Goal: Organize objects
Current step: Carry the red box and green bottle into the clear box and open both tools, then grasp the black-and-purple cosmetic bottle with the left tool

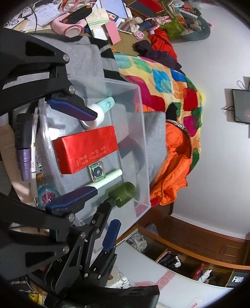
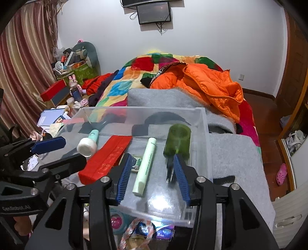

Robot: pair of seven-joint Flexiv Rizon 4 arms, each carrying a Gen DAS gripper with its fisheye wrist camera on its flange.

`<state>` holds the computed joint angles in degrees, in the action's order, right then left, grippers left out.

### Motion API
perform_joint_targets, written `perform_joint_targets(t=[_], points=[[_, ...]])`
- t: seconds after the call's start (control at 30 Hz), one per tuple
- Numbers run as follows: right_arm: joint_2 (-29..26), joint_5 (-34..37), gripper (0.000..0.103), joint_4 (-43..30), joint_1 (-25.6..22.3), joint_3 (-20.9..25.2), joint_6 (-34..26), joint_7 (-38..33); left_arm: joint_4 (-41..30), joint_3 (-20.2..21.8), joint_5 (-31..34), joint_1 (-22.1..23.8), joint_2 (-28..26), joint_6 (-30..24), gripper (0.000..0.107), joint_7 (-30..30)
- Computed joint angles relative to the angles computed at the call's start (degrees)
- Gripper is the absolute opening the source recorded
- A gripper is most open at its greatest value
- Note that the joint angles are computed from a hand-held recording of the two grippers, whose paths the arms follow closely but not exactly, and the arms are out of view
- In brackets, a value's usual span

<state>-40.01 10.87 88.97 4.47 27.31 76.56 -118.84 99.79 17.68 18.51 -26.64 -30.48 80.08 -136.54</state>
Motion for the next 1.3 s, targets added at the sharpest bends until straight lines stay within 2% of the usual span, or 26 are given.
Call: perform_joint_targets(t=[0.17, 0.27, 0.4, 0.6, 0.87, 1.1, 1.23, 1.3], points=[[1.87, 1.27, 0.057, 2.76, -2.0, 2.17, 3.26, -2.35, 0.1, 4.64, 4.67, -4.48, 1.67, -0.66, 0.083, -5.27], [3.03, 2.31, 0.062, 4.37, -4.57, 4.98, 4.54, -4.27, 0.21, 7.28, 9.41, -7.27, 3.0, -1.29, 0.09, -10.31], [4.3, 3.84, 0.07, 6.08, -7.23, 7.51, 6.48, -6.4, 0.34, 9.16, 16.01, -10.11, 4.94, -4.07, 0.092, -16.3], [5.38, 4.24, 0.071, 8.93, -10.33, 9.61, 8.33, -7.36, 2.56, 6.52, 21.5, -9.13, 7.43, -6.2, 0.093, -21.24], [6.26, 2.54, 0.071, 12.98, -10.53, 7.32, 9.58, -5.4, 5.02, -1.77, 22.76, -2.72, 6.52, -6.55, 0.098, -21.16], [5.54, 0.48, 0.071, 13.71, -10.28, 4.15, 7.05, -1.14, 5.98, -5.25, 18.05, 0.69, 3.73, -3.69, 0.098, -17.14], [4.74, 3.0, 0.071, 12.6, -14.18, 7.88, 1.99, -3.71, 5.44, -4.73, 15.32, -0.07, 2.53, -4.16, 0.098, -14.6], [5.04, 4.58, 0.071, 12.95, -13.95, 8.06, 2.23, -5.56, 5.39, -5.11, 13.36, 0.4, 2.04, -4.4, 0.098, -12.83]])
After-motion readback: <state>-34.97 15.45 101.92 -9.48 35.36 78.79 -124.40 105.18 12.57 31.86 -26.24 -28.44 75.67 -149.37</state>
